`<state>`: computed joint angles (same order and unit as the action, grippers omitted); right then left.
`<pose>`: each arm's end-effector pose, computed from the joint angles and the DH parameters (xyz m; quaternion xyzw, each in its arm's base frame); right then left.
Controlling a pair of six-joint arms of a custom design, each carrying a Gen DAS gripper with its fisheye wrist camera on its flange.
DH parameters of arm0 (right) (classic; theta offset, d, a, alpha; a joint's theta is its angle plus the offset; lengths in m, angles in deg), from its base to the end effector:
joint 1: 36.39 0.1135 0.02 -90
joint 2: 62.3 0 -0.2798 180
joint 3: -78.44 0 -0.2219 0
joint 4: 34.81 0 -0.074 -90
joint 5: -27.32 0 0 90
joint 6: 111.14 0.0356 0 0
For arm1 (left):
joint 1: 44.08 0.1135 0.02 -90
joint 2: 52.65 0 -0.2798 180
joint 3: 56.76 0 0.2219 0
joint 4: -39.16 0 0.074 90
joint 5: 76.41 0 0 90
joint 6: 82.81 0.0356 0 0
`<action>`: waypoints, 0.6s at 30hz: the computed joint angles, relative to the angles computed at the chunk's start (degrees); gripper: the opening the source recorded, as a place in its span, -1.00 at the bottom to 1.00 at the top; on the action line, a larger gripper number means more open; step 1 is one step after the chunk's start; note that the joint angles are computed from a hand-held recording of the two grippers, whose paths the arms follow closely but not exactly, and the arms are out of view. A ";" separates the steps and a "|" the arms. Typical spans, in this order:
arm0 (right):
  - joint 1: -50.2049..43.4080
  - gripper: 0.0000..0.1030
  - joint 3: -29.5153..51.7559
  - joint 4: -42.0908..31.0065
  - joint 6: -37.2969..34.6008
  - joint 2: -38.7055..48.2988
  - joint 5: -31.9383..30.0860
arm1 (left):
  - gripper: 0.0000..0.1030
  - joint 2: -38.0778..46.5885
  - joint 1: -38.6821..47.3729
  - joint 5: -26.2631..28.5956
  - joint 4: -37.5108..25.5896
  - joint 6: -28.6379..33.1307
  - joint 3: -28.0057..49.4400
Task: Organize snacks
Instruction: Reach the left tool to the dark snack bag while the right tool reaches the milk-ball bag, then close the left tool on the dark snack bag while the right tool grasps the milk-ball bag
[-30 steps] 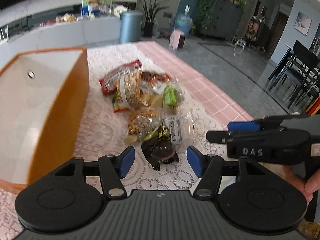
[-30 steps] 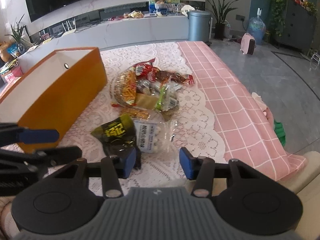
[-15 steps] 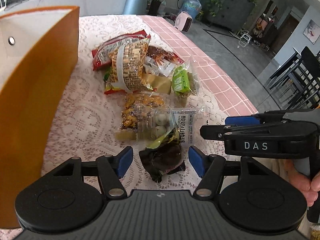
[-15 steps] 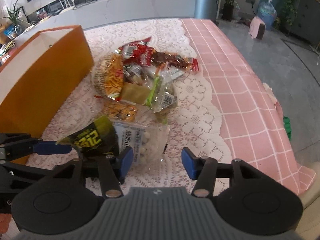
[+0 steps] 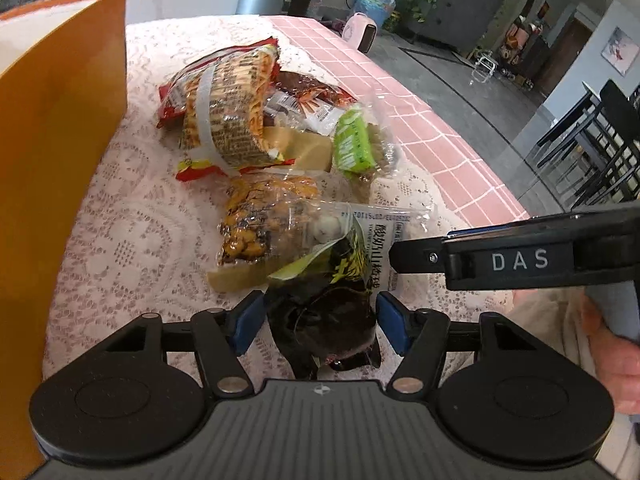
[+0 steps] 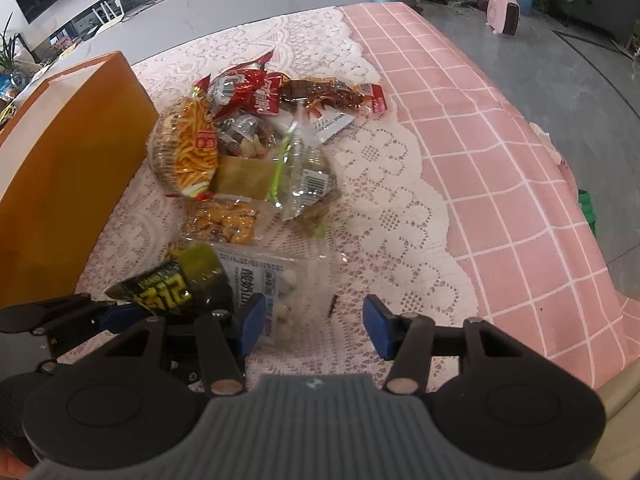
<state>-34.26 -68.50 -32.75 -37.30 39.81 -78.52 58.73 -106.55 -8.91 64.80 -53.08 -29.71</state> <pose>0.1999 0.0172 0.0802 -0.1814 0.9539 0.1099 0.2126 0.1043 -0.1706 0.0619 -0.0345 0.9452 -0.1423 0.2917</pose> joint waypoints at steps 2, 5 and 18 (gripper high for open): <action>-0.18 0.02 0.49 -0.20 0.30 0.55 -0.09 | 0.33 -0.20 -0.38 -0.52 -1.56 0.64 0.84; 0.22 0.02 0.70 0.22 0.83 1.07 0.13 | 0.25 -0.59 -1.11 -1.51 -3.08 0.74 1.49; 2.19 0.15 -0.05 1.54 -0.71 0.06 -0.30 | 0.15 -12.88 -6.65 -7.72 -18.61 -7.08 0.44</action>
